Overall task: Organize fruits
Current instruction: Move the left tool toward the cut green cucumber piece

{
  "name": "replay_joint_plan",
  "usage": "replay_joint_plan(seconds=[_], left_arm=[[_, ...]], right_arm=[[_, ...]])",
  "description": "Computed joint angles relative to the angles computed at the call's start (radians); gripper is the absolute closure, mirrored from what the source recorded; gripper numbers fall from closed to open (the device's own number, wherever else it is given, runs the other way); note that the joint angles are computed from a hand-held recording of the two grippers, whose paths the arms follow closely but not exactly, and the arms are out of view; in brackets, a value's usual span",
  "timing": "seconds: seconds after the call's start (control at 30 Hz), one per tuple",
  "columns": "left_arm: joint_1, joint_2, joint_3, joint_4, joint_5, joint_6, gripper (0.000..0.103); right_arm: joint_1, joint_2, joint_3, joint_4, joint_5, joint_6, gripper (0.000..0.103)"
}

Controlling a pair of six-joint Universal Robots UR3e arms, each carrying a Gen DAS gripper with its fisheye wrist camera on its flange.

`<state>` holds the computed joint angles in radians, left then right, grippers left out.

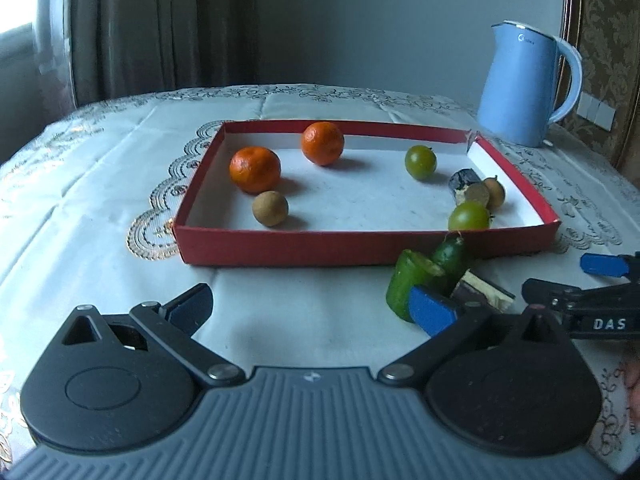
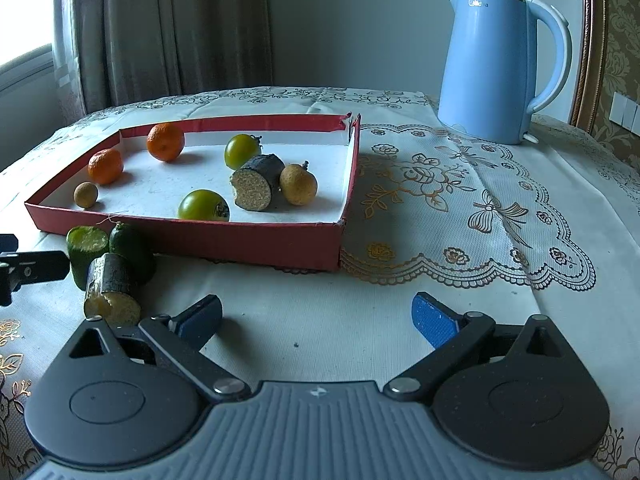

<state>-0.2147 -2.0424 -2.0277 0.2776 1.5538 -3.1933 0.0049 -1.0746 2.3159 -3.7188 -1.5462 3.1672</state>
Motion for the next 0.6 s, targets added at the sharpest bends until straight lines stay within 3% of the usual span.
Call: replay_joint_plan(seconds=[0.2,0.43,0.6], left_arm=[[0.013,0.025,-0.036,0.066,-0.058,-0.018,0.0],[-0.046,-0.046,0.099,-0.06,0.009,0.001,0.0],[-0.011,-0.047,0.107,-0.084,-0.05,-0.035,0.0]], right_arm=[[-0.002,0.0,0.002,-0.002,0.002,-0.001,0.001],[-0.002,0.001,0.001,-0.002,0.003,-0.001,0.001],[-0.001,0.001,0.0,-0.001,0.002,-0.002,0.001]])
